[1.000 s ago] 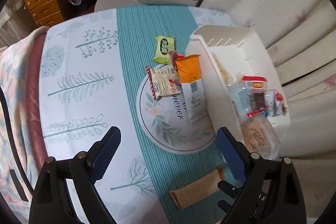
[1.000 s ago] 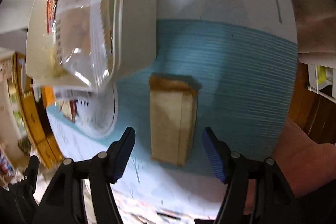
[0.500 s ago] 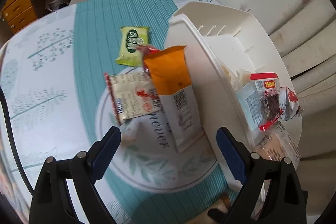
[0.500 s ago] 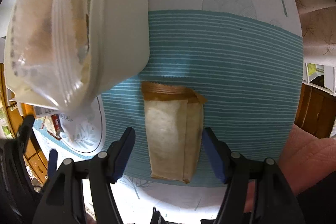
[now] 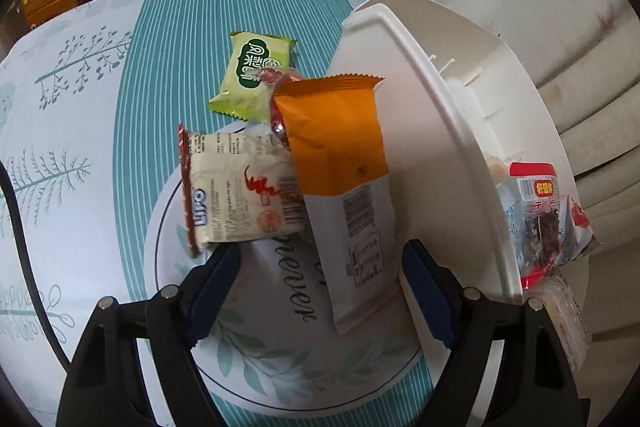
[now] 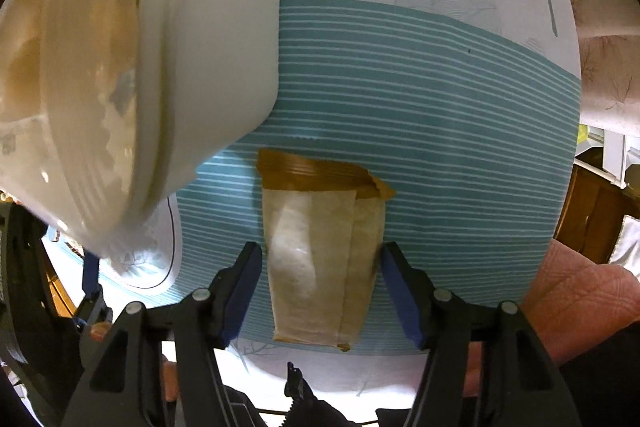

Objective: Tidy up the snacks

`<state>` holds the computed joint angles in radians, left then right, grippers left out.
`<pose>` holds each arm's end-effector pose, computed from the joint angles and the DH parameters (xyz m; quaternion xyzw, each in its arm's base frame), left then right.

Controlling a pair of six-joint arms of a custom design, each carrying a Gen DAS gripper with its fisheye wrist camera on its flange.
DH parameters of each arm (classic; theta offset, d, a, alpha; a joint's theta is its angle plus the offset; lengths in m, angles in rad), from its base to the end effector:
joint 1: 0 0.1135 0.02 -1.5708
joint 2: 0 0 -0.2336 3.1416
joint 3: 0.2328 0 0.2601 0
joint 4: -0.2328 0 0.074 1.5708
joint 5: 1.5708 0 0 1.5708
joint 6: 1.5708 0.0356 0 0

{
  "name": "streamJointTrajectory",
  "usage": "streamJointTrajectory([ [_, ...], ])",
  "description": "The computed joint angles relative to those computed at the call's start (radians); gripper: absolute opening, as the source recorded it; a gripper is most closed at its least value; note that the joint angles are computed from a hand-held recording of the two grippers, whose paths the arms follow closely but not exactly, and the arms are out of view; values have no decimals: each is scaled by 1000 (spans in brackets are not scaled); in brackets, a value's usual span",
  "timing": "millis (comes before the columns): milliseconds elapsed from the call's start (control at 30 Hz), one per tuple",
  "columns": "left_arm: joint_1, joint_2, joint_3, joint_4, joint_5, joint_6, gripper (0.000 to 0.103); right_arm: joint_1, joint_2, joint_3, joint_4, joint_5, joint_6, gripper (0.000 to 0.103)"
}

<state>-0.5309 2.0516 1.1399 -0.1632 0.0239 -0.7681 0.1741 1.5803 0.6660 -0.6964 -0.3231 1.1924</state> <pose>0.3295 -0.1945 0.0609 -0.1118 0.9629 -0.1576 0.1884 0.2146 0.0492 0.0756 -0.4838 -0.8601 -0.1123 0.1168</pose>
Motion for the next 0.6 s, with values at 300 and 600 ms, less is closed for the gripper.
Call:
streamJointTrajectory([
  [300, -13, 55, 63, 23, -10, -11, 61, 27, 84, 72, -12, 2, -13, 60],
  [600, -13, 78, 79, 66, 66, -27, 37, 27, 162, 154, -41, -10, -56, 56],
])
